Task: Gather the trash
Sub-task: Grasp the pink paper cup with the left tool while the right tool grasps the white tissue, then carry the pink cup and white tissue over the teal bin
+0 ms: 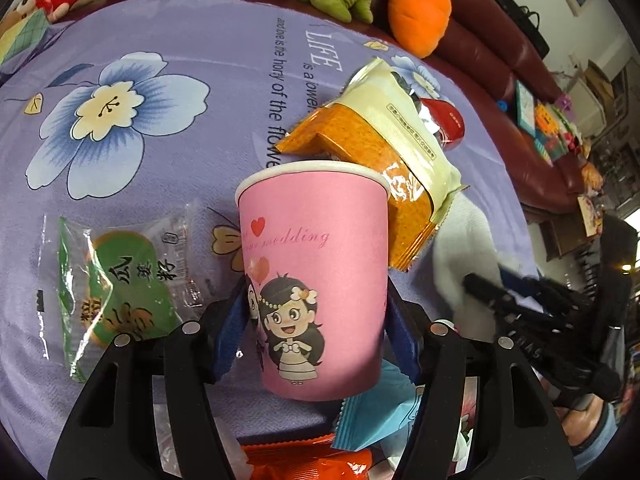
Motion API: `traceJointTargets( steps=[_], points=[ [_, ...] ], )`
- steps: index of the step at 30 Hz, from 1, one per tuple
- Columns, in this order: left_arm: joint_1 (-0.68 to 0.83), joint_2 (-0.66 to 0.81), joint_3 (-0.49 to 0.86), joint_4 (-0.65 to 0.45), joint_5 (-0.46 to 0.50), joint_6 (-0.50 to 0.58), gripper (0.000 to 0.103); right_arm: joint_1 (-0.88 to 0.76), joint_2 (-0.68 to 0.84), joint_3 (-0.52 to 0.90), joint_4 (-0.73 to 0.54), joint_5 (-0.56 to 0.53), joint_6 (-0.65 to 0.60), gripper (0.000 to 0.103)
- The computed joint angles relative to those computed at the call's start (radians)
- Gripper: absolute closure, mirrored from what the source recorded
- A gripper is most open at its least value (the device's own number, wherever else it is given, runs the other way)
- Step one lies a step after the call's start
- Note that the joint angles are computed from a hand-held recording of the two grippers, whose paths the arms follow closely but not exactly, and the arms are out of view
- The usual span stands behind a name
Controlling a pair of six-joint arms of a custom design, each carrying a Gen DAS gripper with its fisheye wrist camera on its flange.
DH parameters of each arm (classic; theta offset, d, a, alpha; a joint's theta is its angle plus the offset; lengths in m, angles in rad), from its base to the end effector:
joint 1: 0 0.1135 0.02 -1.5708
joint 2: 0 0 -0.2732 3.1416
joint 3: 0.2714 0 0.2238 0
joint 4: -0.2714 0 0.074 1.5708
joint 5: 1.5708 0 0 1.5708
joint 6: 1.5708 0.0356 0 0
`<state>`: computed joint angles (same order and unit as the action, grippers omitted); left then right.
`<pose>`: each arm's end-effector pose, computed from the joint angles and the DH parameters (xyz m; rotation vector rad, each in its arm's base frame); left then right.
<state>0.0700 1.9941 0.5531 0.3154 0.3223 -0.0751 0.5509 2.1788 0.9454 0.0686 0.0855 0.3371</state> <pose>0.2662 0.0074 0.0593 -0.0954 2.6661 -0.4349 0.2975 0.1792 0.0536 -0.2679 2.7226 0.1362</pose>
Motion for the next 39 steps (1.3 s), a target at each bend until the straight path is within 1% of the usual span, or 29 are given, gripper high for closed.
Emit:
traceJointTargets(
  steps=[1, 2, 3, 5, 7, 10, 12, 14, 17, 22, 26, 31, 35, 39],
  points=[
    [-0.005, -0.003, -0.006, 0.008, -0.003, -0.005, 0.039, -0.004, -0.006, -0.003, -0.001, -0.015, 0.000, 0.088],
    [-0.014, -0.011, -0.014, 0.018, -0.012, -0.012, 0.040, -0.010, -0.012, -0.009, -0.002, -0.039, -0.002, 0.094],
    [-0.026, -0.027, -0.031, 0.032, -0.029, -0.018, 0.041, -0.016, -0.021, -0.022, 0.005, -0.060, 0.006, 0.096],
    [-0.047, -0.070, -0.068, 0.061, -0.063, -0.031, 0.042, -0.034, -0.052, -0.060, 0.035, -0.097, 0.023, 0.097],
    [-0.053, -0.115, -0.094, 0.065, -0.070, -0.037, 0.042, -0.046, -0.090, -0.091, 0.054, -0.115, 0.047, 0.098],
    [-0.064, -0.196, -0.117, 0.037, -0.072, -0.046, 0.042, -0.067, -0.175, -0.166, 0.087, -0.121, 0.067, 0.098],
    [-0.080, -0.260, -0.134, 0.009, -0.068, -0.054, 0.042, -0.095, -0.197, -0.176, 0.093, -0.135, 0.059, 0.098],
    [-0.103, -0.302, -0.141, -0.015, -0.065, -0.068, 0.042, -0.118, -0.251, -0.221, 0.106, -0.144, 0.060, 0.098],
    [-0.172, -0.365, -0.146, -0.049, -0.094, -0.102, 0.042, -0.160, -0.333, -0.287, 0.124, -0.160, 0.058, 0.098],
    [-0.345, -0.428, -0.131, -0.094, -0.180, -0.185, 0.042, -0.244, -0.478, -0.406, 0.143, -0.192, 0.042, 0.098],
    [-0.496, -0.423, -0.093, -0.120, -0.254, -0.250, 0.042, -0.355, -0.604, -0.514, 0.156, -0.246, 0.012, 0.098],
    [-0.671, -0.355, -0.004, -0.151, -0.328, -0.312, 0.042, -0.534, -0.746, -0.606, 0.129, -0.345, -0.061, 0.098],
    [-0.767, -0.284, 0.086, -0.186, -0.360, -0.336, 0.042, -0.732, -0.843, -0.654, 0.081, -0.457, -0.148, 0.098],
    [-0.848, -0.202, 0.211, -0.249, -0.379, -0.345, 0.042, -0.942, -0.868, -0.667, 0.043, -0.568, -0.244, 0.098]
  ],
)
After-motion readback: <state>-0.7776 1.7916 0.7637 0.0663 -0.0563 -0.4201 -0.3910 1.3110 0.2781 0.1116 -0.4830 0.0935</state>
